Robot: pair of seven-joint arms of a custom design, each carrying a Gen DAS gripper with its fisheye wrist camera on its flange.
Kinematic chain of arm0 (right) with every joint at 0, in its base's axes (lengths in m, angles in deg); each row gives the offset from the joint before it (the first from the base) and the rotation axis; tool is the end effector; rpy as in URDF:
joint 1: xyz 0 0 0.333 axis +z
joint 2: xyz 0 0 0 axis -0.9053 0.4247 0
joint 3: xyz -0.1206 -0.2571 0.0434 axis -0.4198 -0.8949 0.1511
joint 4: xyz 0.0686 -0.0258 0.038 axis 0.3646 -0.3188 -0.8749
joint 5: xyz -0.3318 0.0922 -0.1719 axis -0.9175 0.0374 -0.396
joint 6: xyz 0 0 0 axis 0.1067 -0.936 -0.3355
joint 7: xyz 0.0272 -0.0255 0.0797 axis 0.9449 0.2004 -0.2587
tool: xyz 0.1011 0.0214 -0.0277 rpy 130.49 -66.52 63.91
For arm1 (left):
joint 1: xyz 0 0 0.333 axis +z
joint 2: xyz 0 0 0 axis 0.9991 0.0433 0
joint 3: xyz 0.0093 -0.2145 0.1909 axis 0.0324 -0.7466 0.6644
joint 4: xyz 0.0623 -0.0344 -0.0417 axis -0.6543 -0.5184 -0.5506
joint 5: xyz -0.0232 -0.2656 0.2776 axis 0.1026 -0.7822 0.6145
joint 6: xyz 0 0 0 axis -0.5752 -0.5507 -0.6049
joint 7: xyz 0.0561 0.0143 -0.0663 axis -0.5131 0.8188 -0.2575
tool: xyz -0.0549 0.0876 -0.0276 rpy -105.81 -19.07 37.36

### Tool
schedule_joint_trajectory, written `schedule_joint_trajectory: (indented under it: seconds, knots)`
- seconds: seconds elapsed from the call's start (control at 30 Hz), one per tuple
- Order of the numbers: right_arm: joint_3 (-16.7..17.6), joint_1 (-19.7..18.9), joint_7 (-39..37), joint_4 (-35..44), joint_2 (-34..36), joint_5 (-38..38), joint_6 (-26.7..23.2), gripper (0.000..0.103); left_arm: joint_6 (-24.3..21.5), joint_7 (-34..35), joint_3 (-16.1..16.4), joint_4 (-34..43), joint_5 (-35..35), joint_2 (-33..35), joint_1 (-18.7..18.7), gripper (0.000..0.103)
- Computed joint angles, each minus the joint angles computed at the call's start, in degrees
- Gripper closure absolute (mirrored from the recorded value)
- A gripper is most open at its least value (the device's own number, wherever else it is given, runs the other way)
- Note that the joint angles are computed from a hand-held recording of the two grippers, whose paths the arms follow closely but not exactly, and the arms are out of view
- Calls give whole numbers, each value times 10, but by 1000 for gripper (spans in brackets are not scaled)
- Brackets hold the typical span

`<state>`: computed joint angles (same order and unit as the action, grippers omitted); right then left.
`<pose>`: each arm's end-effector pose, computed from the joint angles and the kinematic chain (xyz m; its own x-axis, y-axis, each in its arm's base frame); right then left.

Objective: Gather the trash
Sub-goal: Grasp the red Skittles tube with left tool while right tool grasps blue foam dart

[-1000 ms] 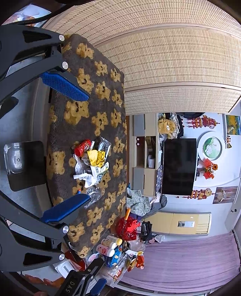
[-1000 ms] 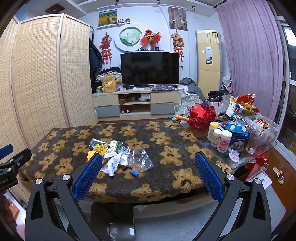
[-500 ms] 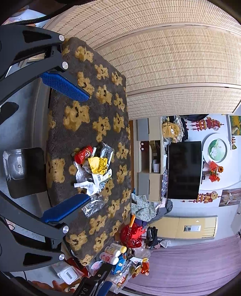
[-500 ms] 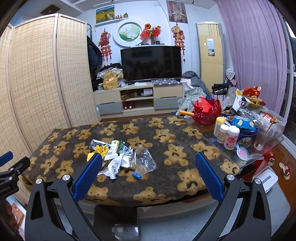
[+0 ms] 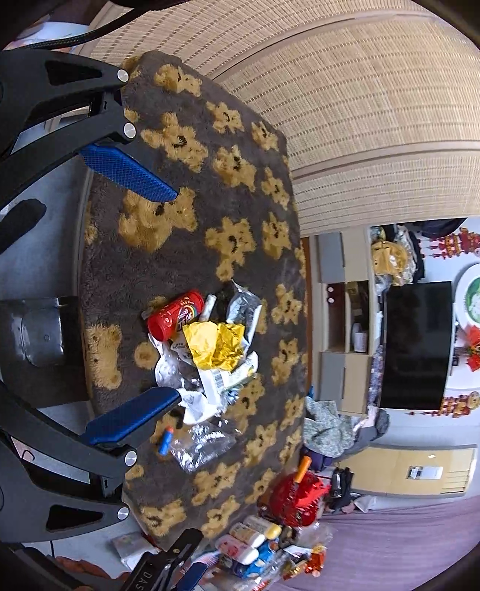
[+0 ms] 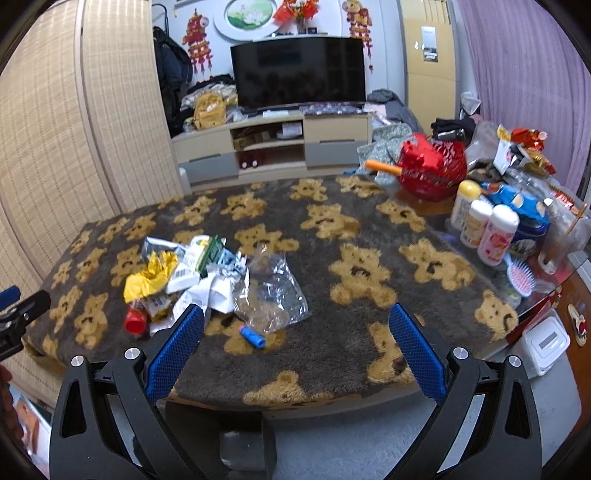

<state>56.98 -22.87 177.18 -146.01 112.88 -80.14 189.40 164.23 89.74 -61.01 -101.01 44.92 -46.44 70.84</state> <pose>0.5780 0.4657 0.5026 0.1982 -0.9763 -0.0872 -0.6429 -0.0623 -0.7634 0.5277 -0.2885 0.5236 0.2624 -0.9629 -0.0632 -0.6493 -0.1277 -0.7497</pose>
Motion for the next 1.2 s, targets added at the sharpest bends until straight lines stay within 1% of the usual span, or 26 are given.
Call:
schedule_joint_trajectory:
  seconds: [0.07,0.13,0.27,0.33,0.37,0.4,0.43,0.47,0.5,0.53,0.6,0.63,0.67,0.7,0.87,1.0,1.07,1.2]
  knots:
    - [18,-16,-35,24,27,29,-1,3,1,13,4,15,-8,21,3,8]
    - [15,-14,-48,37,45,39,1,3,1,27,9,27,-17,39,4,9]
    - [8,-11,-82,52,73,52,29,4,18,50,23,44,-44,73,10,12]
    - [9,-13,-103,59,86,66,40,8,26,66,28,57,-62,94,12,18]
    - [12,-16,-114,61,91,76,44,14,28,75,31,64,-71,104,11,20]
    - [16,-19,-126,61,95,89,49,21,34,83,33,66,-80,110,12,24]
    - [20,-22,-137,62,99,101,53,24,39,90,34,70,-89,118,12,27]
    - [24,-24,-149,65,104,114,52,31,41,94,37,77,-94,127,11,28]
    - [26,-26,-161,72,112,125,49,37,43,99,39,84,-98,135,9,30]
    - [27,-27,-171,80,120,135,46,40,41,104,41,90,-101,143,7,31]
    - [40,-34,-203,103,141,162,35,52,38,114,45,103,-106,157,2,34]
    - [45,-37,-216,113,149,175,33,54,35,117,47,108,-107,162,-1,35]
    - [52,-40,-233,129,162,190,27,55,35,117,50,109,-107,164,-3,35]
    - [51,-39,-242,143,173,198,21,55,36,117,52,110,-109,167,-4,35]
    - [40,-30,-274,223,226,219,-10,56,32,124,57,127,-123,184,-6,36]
    - [41,-32,-291,287,267,239,-32,61,26,139,59,143,-134,199,-8,36]
    - [44,-32,-303,340,300,248,-53,66,25,146,60,147,-143,206,-7,36]
    - [51,-31,-327,398,335,266,-68,74,22,151,64,148,-154,210,-4,45]
